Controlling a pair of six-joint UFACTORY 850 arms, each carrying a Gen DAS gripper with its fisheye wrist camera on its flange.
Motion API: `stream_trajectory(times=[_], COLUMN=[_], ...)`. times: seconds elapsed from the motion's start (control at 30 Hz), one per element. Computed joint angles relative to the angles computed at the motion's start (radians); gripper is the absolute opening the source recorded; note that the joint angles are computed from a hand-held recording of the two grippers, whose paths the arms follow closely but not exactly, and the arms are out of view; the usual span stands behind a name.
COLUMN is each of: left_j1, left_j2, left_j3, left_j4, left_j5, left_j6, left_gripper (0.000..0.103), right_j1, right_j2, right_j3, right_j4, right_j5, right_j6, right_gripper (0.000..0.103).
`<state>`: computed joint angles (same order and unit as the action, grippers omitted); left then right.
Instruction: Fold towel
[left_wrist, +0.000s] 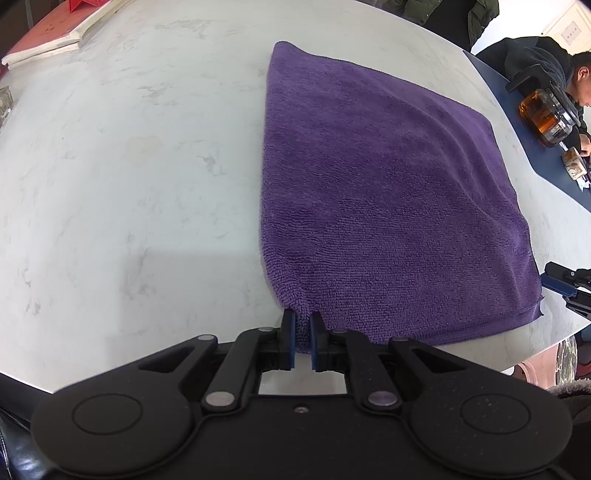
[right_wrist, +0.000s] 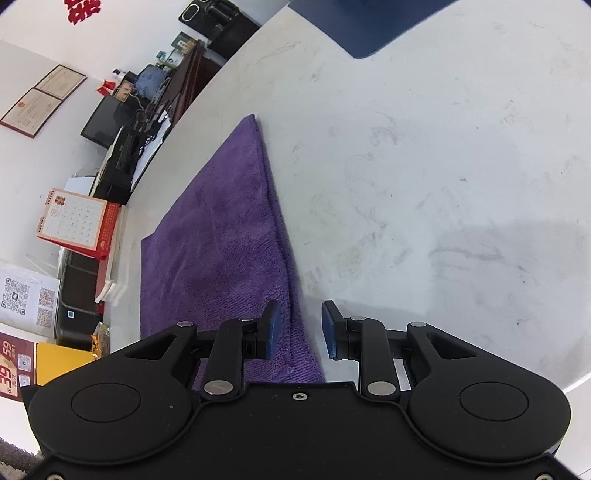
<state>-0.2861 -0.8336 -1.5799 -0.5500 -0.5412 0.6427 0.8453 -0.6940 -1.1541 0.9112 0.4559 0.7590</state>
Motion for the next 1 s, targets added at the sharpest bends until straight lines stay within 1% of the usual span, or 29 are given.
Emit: stream_trajectory(times=[0.1,0.17,0.27,0.33,0.43,0.5,0.57,0.63,0.77,0.83,0.87,0.9,0.93,1.0], left_j1=[0.0,0.001,0.002,0.003,0.004,0.005,0.007,0.008,0.009,0.01,0.011,0.012,0.012,0.014], left_j2=[0.002,0.003,0.005,0.006,0.007,0.007,0.008,0.008,0.006,0.005,0.006,0.009,0.011,0.014], left_j3=[0.005,0.008,0.013,0.015,0.018,0.017,0.019,0.019,0.014,0.014,0.016,0.021,0.025,0.032], left_j4=[-0.01,-0.017,-0.027,-0.032,-0.039,-0.043,-0.049,-0.052,-0.053,-0.057,-0.063,-0.071,-0.079,-0.095], left_j5=[0.004,0.006,0.01,0.01,0.011,0.008,0.007,0.006,-0.001,-0.002,-0.001,0.003,0.006,0.009], left_j6=[0.011,0.019,0.027,0.033,0.046,0.051,0.058,0.061,0.065,0.069,0.075,0.086,0.098,0.119], left_gripper=[0.007,0.007,0.007,0.007,0.007,0.007,0.007,0.007,0.007,0.007,0.007,0.007,0.007,0.006], right_j1=[-0.008,-0.011,-0.018,-0.022,-0.028,-0.028,-0.023,-0.019,-0.028,-0.033,-0.035,-0.036,-0.037,-0.036], right_j2=[0.0,-0.001,-0.004,-0.008,-0.014,-0.014,-0.005,0.0,-0.01,-0.023,-0.028,-0.032,-0.036,-0.037], right_j3=[0.003,0.01,0.018,0.018,0.005,-0.001,-0.007,0.0,-0.011,-0.033,-0.045,-0.055,-0.065,-0.067], right_j4=[-0.1,-0.206,-0.375,-0.464,-0.53,-0.517,-0.394,-0.339,-0.386,-0.409,-0.414,-0.4,-0.383,-0.372], right_j5=[-0.016,-0.017,-0.007,0.006,0.006,0.001,-0.036,-0.029,-0.028,-0.044,-0.055,-0.071,-0.088,-0.091], right_j6=[0.092,0.198,0.363,0.442,0.477,0.45,0.33,0.292,0.314,0.307,0.296,0.27,0.242,0.217], right_gripper=[0.024,0.024,0.028,0.031,0.033,0.032,0.032,0.032,0.03,0.026,0.023,0.018,0.009,0.007])
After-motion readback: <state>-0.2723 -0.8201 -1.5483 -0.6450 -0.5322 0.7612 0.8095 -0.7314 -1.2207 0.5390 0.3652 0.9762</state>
